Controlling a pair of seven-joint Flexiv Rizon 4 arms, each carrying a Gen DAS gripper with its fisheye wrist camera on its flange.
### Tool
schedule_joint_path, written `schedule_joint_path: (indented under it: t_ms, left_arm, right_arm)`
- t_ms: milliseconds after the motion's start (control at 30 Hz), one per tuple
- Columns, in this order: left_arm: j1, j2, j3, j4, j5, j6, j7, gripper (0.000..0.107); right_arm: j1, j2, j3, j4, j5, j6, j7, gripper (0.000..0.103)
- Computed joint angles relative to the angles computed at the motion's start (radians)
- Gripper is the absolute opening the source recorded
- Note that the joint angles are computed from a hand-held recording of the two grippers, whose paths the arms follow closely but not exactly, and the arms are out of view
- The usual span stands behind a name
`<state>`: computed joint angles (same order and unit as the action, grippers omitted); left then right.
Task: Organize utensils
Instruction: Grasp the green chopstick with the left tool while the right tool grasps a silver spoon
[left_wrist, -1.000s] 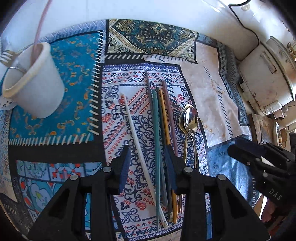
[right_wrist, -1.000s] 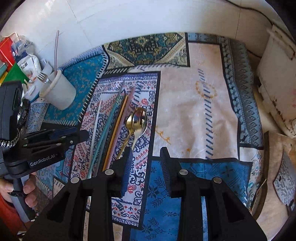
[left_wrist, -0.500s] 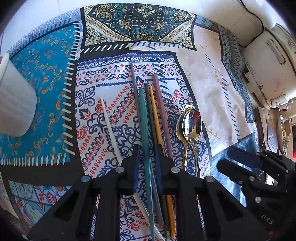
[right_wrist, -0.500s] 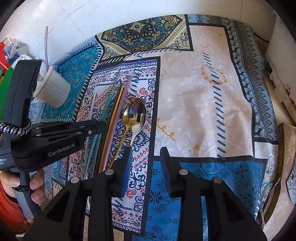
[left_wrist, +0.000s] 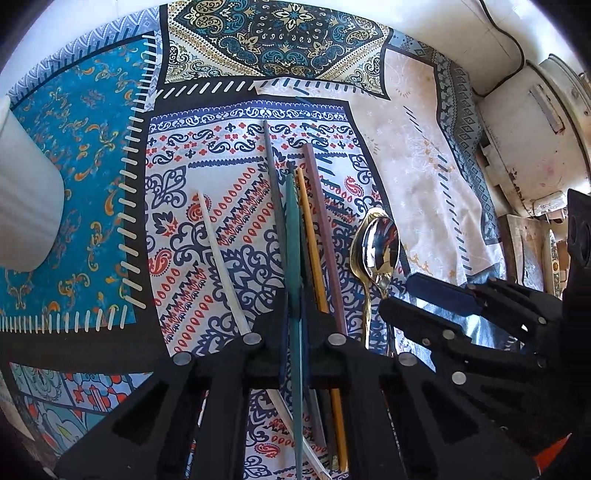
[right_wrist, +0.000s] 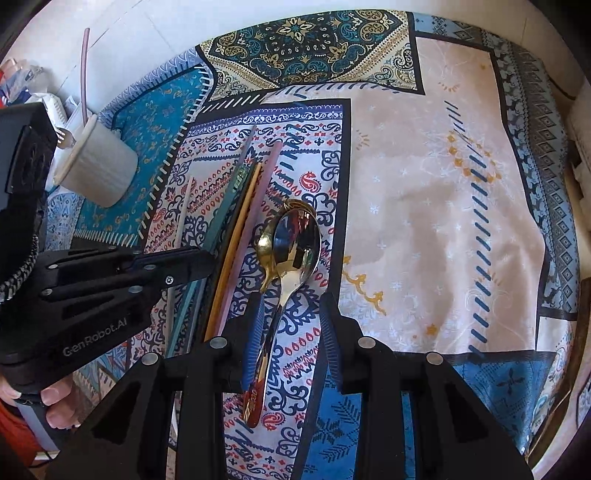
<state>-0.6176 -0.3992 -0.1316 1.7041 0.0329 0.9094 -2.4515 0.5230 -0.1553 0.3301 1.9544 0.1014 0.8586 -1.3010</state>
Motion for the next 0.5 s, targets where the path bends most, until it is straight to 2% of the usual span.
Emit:
schedule_joint_path:
  t_ms: [267,433,500]
  left_arm:
    - [-0.007,0.03,-0.003,0.036,-0.001,0.029,-0.016,0.004]
    - [-0.013,0.062,0.004,0.051,0.031,0.02,-0.048,0.004]
    - [-0.013,0.077,0.006,0.059,0.046,0.018,-0.062,0.004]
  right_arm:
    - [0.043,-0.023,-0.016,0.036,-0.195,0.057,0.039,0.026]
    - [0.03,-0.058,-0.016,0.01,-0.176,0.076,0.041,0.024]
    - [0.041,-0.065,-0.026,0.015,-0.22,0.088,0.069,0.019]
